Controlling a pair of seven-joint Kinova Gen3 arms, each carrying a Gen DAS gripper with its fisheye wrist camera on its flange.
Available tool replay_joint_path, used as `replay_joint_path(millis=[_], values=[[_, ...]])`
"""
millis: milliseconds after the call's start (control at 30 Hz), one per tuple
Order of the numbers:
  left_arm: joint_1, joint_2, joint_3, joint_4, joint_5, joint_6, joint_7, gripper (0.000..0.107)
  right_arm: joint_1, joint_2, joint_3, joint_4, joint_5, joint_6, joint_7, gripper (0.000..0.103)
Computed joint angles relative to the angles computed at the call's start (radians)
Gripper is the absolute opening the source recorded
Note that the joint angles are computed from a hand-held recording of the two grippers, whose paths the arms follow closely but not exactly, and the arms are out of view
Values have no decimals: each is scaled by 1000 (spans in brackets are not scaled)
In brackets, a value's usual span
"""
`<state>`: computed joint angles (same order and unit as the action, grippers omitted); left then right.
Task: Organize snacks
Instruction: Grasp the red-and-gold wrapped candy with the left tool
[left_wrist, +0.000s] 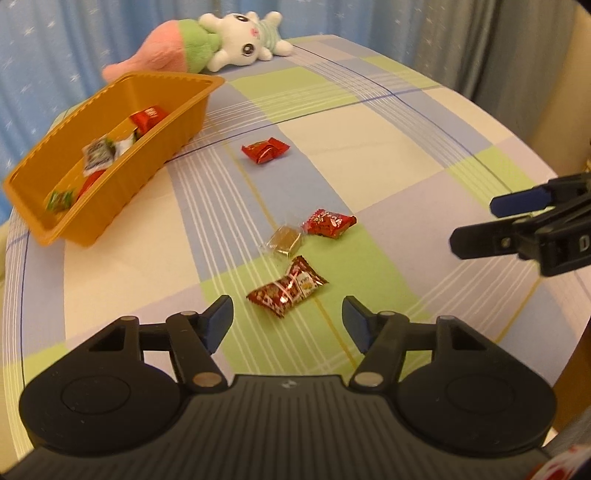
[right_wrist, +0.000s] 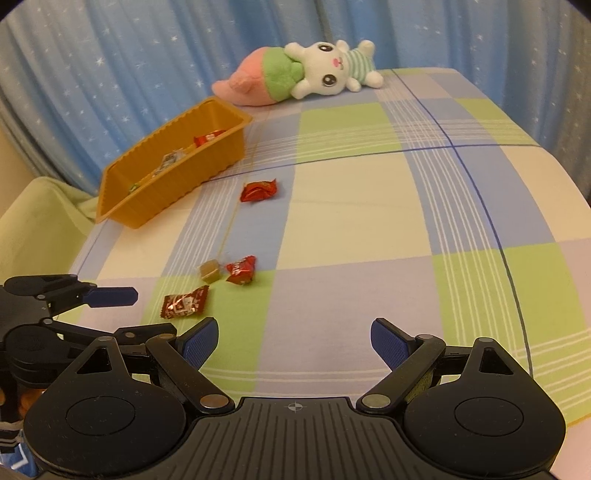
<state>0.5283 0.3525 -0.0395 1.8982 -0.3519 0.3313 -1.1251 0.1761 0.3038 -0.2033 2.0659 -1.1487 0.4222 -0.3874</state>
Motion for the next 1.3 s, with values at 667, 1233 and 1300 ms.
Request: replay_joint_path(millis=[667,1233,1300], values=[[-204,114,157,-119,231,47,-394,40,-5,-10,-29,3,137,-94,-265,89],[-250,62,165,-56,359,21,-480,18,20,-3,-108,-15,189,-121,-310,89],[-247,46,153,-40,360,14,-468,18,20,1,-116,-19,192,-122,-311,89]])
